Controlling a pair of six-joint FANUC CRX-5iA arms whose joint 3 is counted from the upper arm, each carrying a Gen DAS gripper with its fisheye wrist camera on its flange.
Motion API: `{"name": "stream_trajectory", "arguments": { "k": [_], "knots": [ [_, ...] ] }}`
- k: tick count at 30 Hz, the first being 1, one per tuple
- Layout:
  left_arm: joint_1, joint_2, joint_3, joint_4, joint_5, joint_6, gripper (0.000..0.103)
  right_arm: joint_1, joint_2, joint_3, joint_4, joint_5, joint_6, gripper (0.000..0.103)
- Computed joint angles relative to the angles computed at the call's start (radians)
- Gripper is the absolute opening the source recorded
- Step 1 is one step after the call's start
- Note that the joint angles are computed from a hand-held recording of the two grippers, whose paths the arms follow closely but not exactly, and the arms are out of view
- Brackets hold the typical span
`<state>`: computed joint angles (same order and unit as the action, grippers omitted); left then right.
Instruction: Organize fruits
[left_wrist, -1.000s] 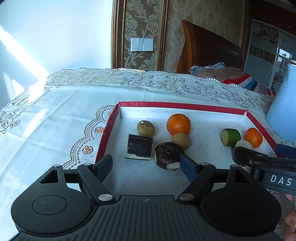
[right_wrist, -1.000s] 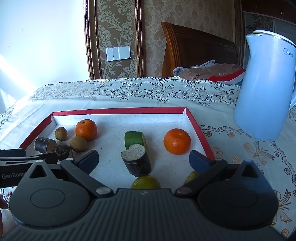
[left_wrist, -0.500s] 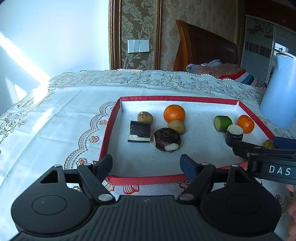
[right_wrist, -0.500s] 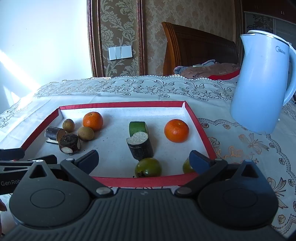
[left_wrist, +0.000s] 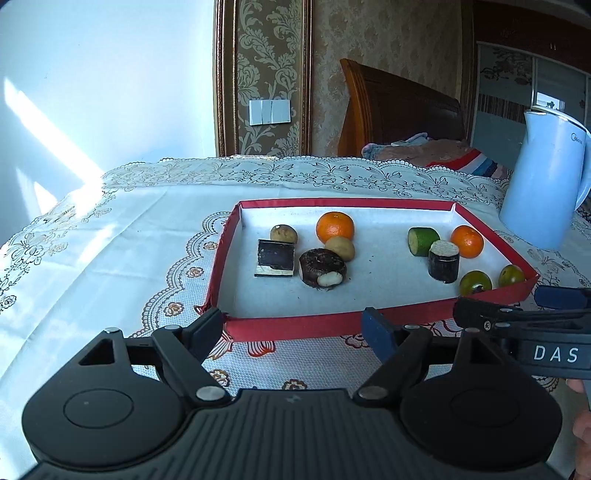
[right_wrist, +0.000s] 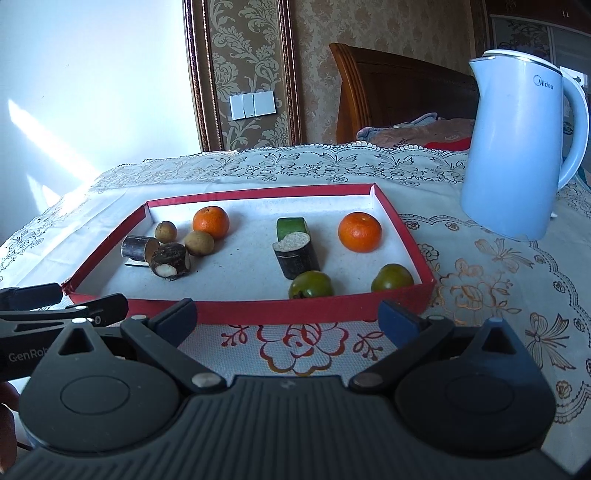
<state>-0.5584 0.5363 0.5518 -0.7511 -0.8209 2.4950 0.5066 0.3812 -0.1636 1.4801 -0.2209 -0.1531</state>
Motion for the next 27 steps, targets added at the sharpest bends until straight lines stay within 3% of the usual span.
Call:
{"name": "stream_trajectory", "arguments": {
  "k": [5,14,22,27],
  "knots": [
    [0.004,0.001,-0.010,0.027,-0.007,-0.011,0.082,-0.015,-0.016,-0.031,0.087,0.026,-0.084,0.103],
    [0.019,0.013,-0.003,0.057,-0.018,-0.022,0.082,0.011,-0.002,-0.017,-0.036,-0.002,0.015,0.103],
    [-0.019,0.004,-0.008,-0.053,-0.023,0.028,0.082,0.016,0.000,-0.014,-0.061,-0.005,0.035,0.103],
    [-0.013,-0.002,-0.013,-0.049,-0.010,0.028,0.089,0.020,0.001,-0.010,-0.088,-0.010,0.056,0.103]
  ]
}}
